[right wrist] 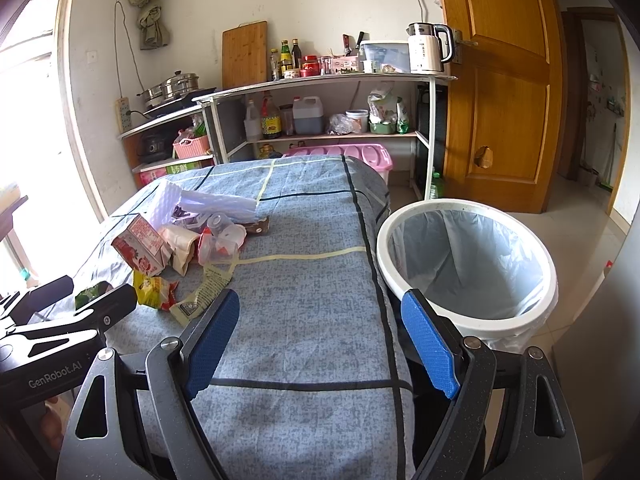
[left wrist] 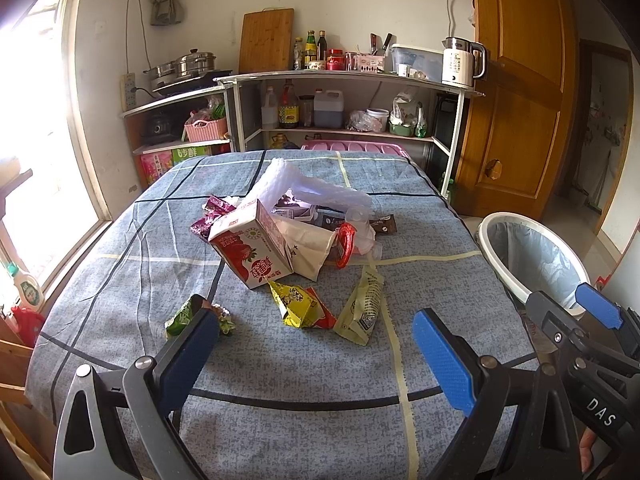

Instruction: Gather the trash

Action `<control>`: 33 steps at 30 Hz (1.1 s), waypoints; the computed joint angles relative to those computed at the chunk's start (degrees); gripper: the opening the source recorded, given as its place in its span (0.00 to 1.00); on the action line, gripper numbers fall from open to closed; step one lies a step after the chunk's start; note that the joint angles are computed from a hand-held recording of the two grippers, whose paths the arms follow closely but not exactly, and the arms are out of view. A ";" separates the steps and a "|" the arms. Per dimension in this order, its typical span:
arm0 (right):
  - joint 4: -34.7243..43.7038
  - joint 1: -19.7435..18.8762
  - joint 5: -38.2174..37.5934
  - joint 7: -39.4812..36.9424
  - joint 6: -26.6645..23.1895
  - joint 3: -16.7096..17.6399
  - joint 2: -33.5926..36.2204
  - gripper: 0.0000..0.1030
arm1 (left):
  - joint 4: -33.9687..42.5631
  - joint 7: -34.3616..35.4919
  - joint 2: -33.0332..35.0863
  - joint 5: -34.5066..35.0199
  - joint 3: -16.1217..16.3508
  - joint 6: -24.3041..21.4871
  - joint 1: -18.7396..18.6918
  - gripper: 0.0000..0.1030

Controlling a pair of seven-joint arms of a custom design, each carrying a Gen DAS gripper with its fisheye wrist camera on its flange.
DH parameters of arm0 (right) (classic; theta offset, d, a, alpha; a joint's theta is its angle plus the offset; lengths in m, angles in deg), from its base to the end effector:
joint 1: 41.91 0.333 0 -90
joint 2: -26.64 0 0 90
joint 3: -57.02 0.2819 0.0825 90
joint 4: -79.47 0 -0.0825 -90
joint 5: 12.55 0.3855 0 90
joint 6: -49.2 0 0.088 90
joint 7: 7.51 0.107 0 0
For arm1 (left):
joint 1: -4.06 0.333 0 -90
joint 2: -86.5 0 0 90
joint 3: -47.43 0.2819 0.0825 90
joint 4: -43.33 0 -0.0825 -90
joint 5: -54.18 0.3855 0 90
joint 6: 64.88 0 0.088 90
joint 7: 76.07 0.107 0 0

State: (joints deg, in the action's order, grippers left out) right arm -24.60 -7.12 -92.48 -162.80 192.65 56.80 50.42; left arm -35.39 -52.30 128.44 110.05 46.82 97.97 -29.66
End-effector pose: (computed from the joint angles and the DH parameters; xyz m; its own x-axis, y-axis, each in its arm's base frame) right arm 0.5347 0.3770 0.3024 -0.2576 -0.9618 -0.0928 -0.5375 0.2224 -0.8134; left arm 0.5950 -0.4566 0.3223 -0.2753 -0.9613 0.0042 -0.6078 0.1707 -0.7755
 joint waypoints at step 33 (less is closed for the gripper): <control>6.40 -1.04 2.69 -3.57 7.02 -1.02 5.82 0.81 | -5.95 0.00 -2.54 -3.22 -0.27 5.15 5.34 0.96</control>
